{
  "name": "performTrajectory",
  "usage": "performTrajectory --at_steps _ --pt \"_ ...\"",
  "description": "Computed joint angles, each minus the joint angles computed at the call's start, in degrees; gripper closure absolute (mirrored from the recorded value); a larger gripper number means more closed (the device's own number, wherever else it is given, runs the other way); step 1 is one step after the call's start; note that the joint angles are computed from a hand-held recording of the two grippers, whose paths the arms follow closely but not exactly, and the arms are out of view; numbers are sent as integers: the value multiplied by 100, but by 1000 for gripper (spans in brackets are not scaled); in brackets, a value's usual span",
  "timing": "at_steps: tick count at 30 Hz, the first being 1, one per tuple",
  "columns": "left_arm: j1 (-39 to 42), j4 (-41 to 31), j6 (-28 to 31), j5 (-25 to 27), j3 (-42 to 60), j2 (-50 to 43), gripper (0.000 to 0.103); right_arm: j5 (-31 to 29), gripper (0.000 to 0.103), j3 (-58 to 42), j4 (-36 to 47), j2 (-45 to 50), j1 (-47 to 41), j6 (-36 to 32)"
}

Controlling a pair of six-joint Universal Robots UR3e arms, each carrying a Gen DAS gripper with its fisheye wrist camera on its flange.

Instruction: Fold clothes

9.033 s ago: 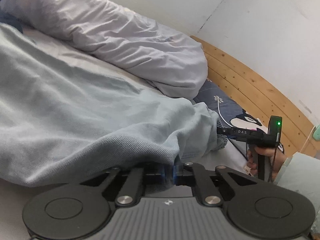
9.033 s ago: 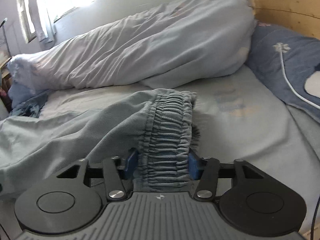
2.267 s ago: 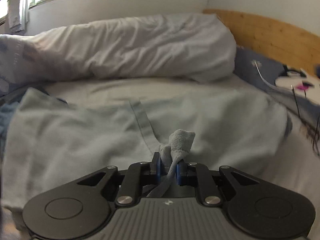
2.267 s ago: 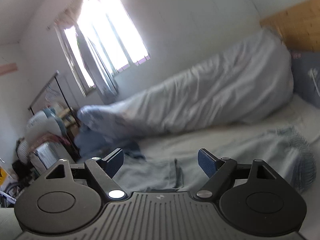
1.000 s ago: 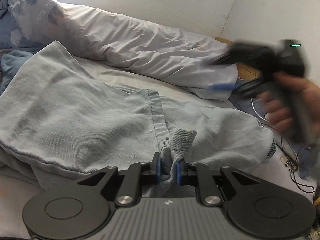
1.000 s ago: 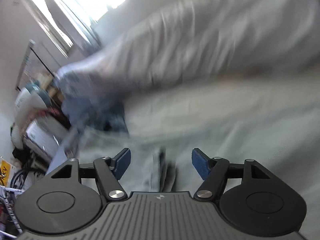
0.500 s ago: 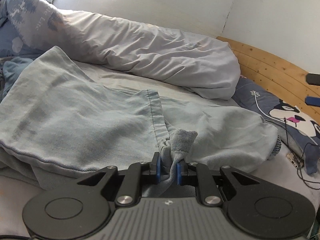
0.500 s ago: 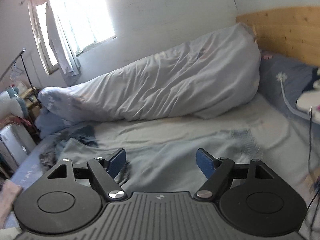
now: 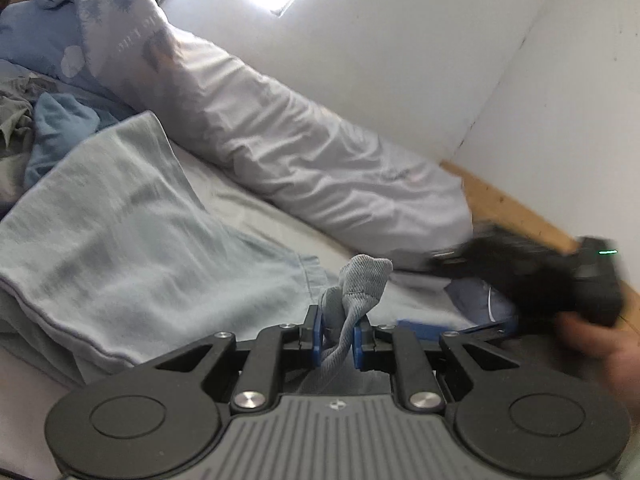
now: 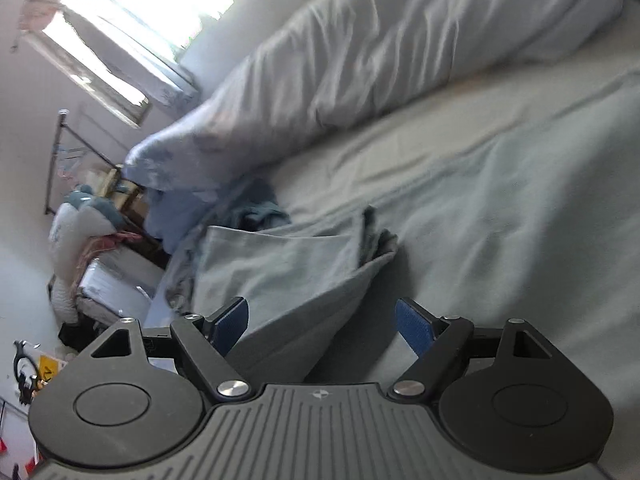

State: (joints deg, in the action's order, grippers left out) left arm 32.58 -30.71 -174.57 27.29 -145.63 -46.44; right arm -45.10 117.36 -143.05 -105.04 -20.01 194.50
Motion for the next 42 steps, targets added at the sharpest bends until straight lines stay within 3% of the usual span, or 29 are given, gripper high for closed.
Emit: performTrajectory --at_steps 4,7,9,10,11,13,16,21,26,29,31,34,37,39,42 --pt "217 -55 188 -253 -38 141 91 -438 20 -791 -700 1544 540 506" --pt "-17 299 242 -88 -17 -136 91 -674 20 -1300 -938 2331 787 622" --pt "-344 596 227 233 62 -427 91 -478 24 -1599 -1024 2791 844 686" --pt "-525 749 221 417 110 -581 91 -534 35 -1747 -1041 2919 914 625" --pt "-693 887 212 582 158 -731 91 -670 56 -1862 -1074 2982 997 528" --pt "-919 1193 91 723 191 -1005 91 -1090 90 -2012 -1217 2977 1155 227" --pt "-1280 1855 -229 1001 234 -1431 91 -1084 90 -1916 -1648 2839 1156 -226" --pt "-1959 2412 -581 1661 551 -2277 91 -1914 91 -2379 -1103 2726 1411 -943" --pt "-2595 2262 -517 2424 973 -2795 89 -3582 92 -2756 -835 2860 2214 -1428" --pt "-2696 2196 -494 2546 1080 -2901 86 -4125 90 -2933 -755 3012 2511 -1388" --pt "-2716 2050 -542 2561 1203 -2956 84 -4101 87 -2897 -822 3009 2506 -1266" --pt "-2737 1905 -587 2537 1319 -2992 75 -4106 74 -2804 -824 2912 2449 -1247" --pt "-2828 1879 -590 2605 1360 -2967 57 -4193 65 -2697 -751 2710 2335 -1206" --pt "-2905 1943 -594 2717 1355 -2897 40 -4282 64 -2464 -796 2426 2260 -1172" --pt "-2947 2026 -591 2756 1314 -2757 39 -4371 50 -1787 -1103 1736 2142 -1157"
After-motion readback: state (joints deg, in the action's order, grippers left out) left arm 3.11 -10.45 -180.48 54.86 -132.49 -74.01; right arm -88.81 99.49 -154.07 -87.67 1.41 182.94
